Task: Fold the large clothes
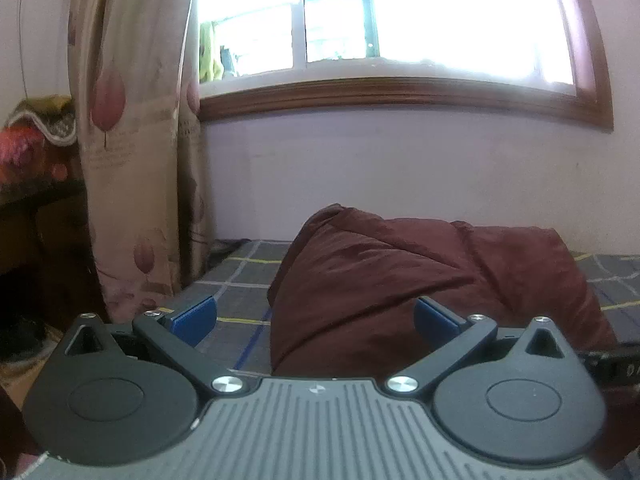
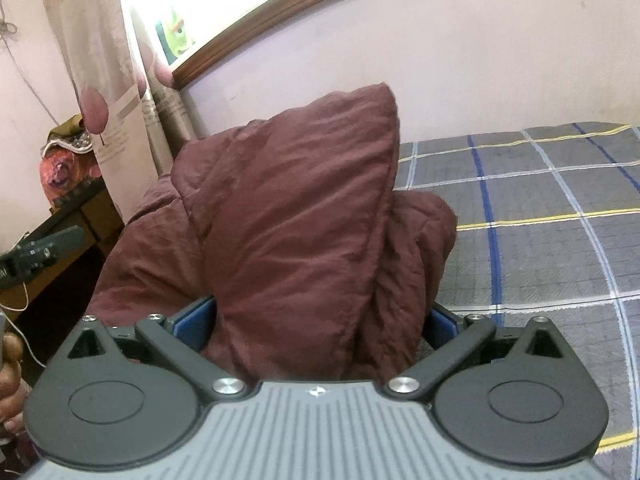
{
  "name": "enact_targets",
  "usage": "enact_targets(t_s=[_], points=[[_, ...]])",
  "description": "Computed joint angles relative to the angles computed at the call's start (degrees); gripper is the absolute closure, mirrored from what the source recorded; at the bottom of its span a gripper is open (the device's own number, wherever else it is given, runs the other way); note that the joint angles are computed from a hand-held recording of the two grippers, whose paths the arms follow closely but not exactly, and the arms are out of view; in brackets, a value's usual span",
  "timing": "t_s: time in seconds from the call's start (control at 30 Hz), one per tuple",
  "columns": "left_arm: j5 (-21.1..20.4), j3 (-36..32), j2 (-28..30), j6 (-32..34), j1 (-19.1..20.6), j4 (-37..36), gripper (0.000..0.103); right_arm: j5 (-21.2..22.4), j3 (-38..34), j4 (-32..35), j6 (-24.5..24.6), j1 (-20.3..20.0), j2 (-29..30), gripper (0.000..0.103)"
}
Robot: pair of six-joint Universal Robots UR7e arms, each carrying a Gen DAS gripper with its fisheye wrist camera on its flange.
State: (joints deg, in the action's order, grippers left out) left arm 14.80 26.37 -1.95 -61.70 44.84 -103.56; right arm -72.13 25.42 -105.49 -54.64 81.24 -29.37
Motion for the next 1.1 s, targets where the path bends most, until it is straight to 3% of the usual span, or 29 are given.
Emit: enact_targets(t_s=[0.13, 0.3, 0.43, 0.57, 0.67, 0.7, 0.8, 1.0, 1.1], points=[[2.73, -1.88, 2.29, 4.17, -0.7, -3.54, 0.0, -0.12, 9.55, -9.55, -0.29, 0.13, -4.99, 0.0], [-2.17, -3.49, 2.37, 4.92, -1.26, -3.14, 0.0, 4.08, 18.57, -18.36, -0.15, -0.54, -10.37, 0.0], [-5.12, -7.06, 4.92, 13.26, -1.37, -12.63, 0.0, 8.27, 25.72, -21.32, -2.47, -0.73, -15.1, 0.0], [-7.56, -15.0, 9.92, 25.12, -1.55, -24.2, 0.0, 6.98, 36.39, -31.13, -6.27, -0.5, -20.07, 0.0], [-8.16, -13.17, 9.23, 26.33, -1.71, -28.29, 0.0, 5.46, 44.01, -42.0, -6.71, -0.39, -22.58, 0.0], [-7.6, -15.41, 10.57, 27.87, -1.79, -28.68, 0.0, 4.83, 46.04, -45.78, -7.07, -0.29, -23.05, 0.0], [-7.85, -14.35, 10.0, 28.1, -1.91, -28.5, 0.0, 1.61, 48.31, -52.62, -9.4, 0.34, -22.83, 0.0], [-9.2, -12.07, 8.89, 27.61, -2.06, -29.2, 0.0, -0.87, 48.79, -51.73, -8.73, 0.48, -23.04, 0.0], [-9.78, -19.86, 13.17, 32.4, -2.03, -30.25, 0.0, -1.48, 49.59, -52.34, -8.24, 0.39, -23.35, 0.0]])
